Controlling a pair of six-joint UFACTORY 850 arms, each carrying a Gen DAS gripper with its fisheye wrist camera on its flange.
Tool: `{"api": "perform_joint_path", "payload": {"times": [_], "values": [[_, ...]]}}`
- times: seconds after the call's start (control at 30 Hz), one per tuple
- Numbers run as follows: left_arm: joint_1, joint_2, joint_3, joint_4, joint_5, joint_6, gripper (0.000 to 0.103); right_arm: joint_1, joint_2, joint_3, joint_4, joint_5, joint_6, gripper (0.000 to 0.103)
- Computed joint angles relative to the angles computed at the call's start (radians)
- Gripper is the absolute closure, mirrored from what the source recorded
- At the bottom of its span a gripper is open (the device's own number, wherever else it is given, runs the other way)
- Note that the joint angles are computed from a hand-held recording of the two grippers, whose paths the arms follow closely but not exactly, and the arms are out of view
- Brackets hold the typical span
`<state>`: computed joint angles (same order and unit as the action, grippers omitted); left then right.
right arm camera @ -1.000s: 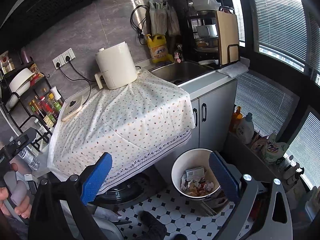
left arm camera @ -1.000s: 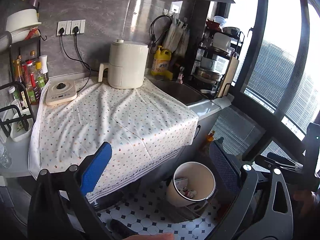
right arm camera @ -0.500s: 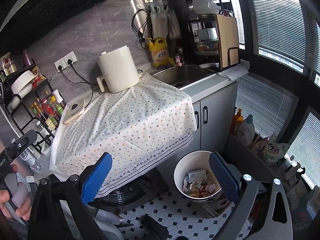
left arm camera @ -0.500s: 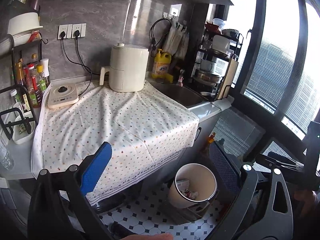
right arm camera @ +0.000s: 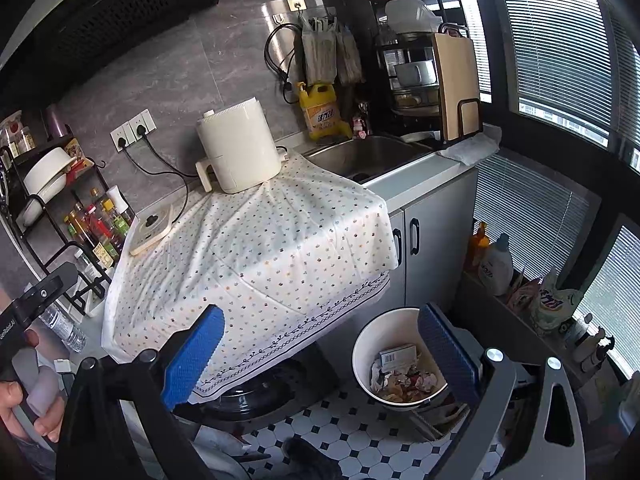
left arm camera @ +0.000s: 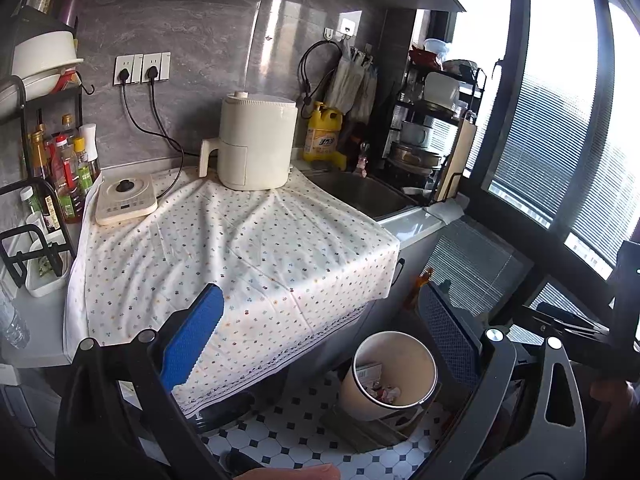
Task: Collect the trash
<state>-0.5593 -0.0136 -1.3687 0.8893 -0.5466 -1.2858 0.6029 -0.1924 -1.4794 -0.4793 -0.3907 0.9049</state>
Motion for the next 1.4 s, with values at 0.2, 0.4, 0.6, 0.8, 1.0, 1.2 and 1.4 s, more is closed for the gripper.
{"api": "perform_joint_path", "payload": {"times": [0.2, 0.4, 0.6, 0.8, 1.0, 1.2, 1.4], "values": [[-0.001, -0.003, -0.005, 0.005, -0.003, -0.005, 0.006, -0.001, -0.001, -0.001, 0.007, 0.006, -0.012, 0.008], [0.0, -0.003, -0.004, 0.006, 0.0, -0.008, 0.006, 0.0, 0.001, 0.002, 0.008, 0.01, -0.025, 0.008], [0.0, -0.004, -0.005, 0.004, 0.0, -0.007, 0.006, -0.001, 0.001, 0.002, 0.02, 0.009, -0.039, 0.008], [-0.018, -0.011, -0.005, 0.028, -0.02, -0.045, 0.006, -0.006, 0.005, 0.011, 0.04, 0.015, -0.057, 0.008], [-0.031, -0.014, -0.008, 0.049, -0.036, -0.073, 0.006, -0.008, 0.014, 0.022, 0.047, 0.025, -0.069, 0.008], [-0.034, -0.013, -0.007, 0.053, -0.038, -0.078, 0.006, -0.008, 0.017, 0.025, 0.048, 0.025, -0.07, 0.008], [-0.036, -0.011, -0.006, 0.058, -0.043, -0.084, 0.006, -0.008, 0.018, 0.026, 0.047, 0.026, -0.069, 0.008]]}}
